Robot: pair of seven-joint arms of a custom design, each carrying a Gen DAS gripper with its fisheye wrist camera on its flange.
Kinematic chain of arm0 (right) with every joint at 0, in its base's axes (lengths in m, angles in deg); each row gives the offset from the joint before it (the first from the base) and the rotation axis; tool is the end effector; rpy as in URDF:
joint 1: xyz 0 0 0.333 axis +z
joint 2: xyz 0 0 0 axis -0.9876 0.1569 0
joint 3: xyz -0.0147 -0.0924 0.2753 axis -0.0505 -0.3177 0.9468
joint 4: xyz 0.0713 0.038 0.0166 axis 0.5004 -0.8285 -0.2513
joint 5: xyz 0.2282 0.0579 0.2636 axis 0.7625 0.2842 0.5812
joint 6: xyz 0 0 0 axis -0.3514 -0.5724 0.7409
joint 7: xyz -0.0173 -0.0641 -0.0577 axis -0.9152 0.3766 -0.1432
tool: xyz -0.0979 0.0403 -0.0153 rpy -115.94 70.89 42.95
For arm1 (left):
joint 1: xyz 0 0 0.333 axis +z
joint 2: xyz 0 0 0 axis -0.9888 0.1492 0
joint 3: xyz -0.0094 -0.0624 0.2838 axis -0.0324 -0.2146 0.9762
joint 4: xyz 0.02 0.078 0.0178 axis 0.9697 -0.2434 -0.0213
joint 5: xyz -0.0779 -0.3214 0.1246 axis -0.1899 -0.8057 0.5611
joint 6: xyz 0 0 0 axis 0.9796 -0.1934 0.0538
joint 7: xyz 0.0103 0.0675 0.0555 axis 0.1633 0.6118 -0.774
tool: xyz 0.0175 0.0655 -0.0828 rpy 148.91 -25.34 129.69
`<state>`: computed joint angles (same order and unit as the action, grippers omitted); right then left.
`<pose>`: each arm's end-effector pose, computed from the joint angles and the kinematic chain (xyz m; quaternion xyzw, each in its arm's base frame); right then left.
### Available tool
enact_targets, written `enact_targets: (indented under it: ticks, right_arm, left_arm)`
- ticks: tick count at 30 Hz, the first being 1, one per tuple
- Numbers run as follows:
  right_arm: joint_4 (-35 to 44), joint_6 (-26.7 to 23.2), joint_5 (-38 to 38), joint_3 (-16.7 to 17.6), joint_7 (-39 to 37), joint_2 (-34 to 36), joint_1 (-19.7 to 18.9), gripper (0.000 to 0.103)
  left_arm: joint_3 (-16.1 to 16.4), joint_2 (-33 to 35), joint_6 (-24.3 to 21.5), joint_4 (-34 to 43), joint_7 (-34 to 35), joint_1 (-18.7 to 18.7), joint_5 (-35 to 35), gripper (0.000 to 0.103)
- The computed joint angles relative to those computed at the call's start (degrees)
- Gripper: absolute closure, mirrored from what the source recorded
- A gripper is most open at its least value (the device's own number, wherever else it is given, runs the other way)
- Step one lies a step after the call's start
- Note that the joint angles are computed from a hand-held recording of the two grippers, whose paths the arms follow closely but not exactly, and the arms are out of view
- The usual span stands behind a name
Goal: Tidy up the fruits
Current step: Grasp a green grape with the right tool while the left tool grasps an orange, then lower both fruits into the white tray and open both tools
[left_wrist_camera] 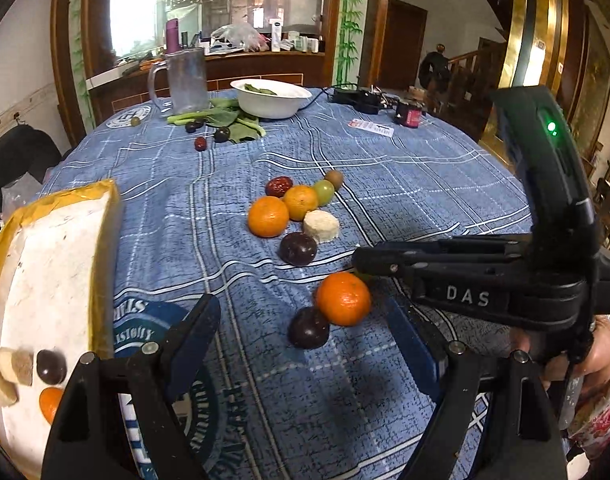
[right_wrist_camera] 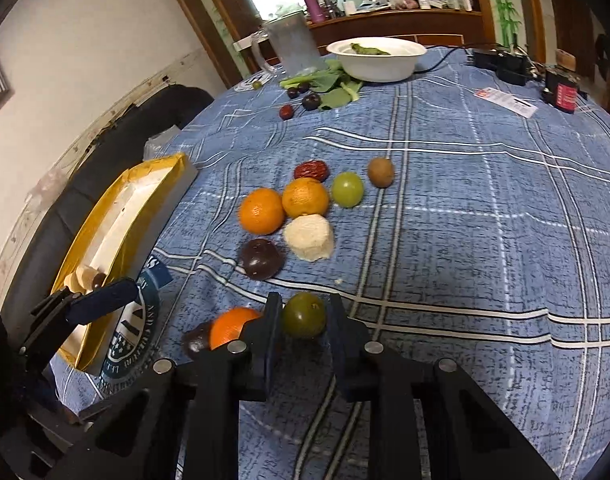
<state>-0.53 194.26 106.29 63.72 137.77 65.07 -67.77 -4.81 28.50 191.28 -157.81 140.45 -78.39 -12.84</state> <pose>0.7009 0.2644 0.3910 -0.7703 0.5227 -0.0321 0.3639 0.6085 -0.0605 0.4162 -0.6166 0.6894 -0.3026 0.2301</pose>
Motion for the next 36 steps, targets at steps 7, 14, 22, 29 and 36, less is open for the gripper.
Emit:
enact_targets:
  ticks: [7,14,22,29,36]
  right_arm:
    - [1.43,-0.03,1.78,-0.13,4.65,0.85,-2.33,0.08]
    - [2.42,-0.61,3.32,0.37,5.35,1.4,-3.4,0.08]
    - [1.89,-0.34,6.86,3.39,1.8,1.49,-5.46,0.079]
    - [2.1,-2.92,16.43,7.11,-4.0,1.88,-8.74,0.079]
    - [-1.33,0.19,17.41,4.69,-4.68,-1.39,-6.42,0.079]
  left_arm:
    - [2.14,5.18,-3.54,6.92,-0.78,-3.28,5.63,0.019]
    - [3.24,8.77,-9.84,12.72,-1.76,-4.75,7.99,0.062]
    - [3.4,6.92,-6.88,9.85,-5.23,-4.31,7.89,0.07]
    - [-2.83,1.17,-2.49,3.37,-1.23,3.35,-3.2,0.069]
    - [-3.33,-6.06,-2.22,-1.63,5.31,9.03,-17.15,0.069]
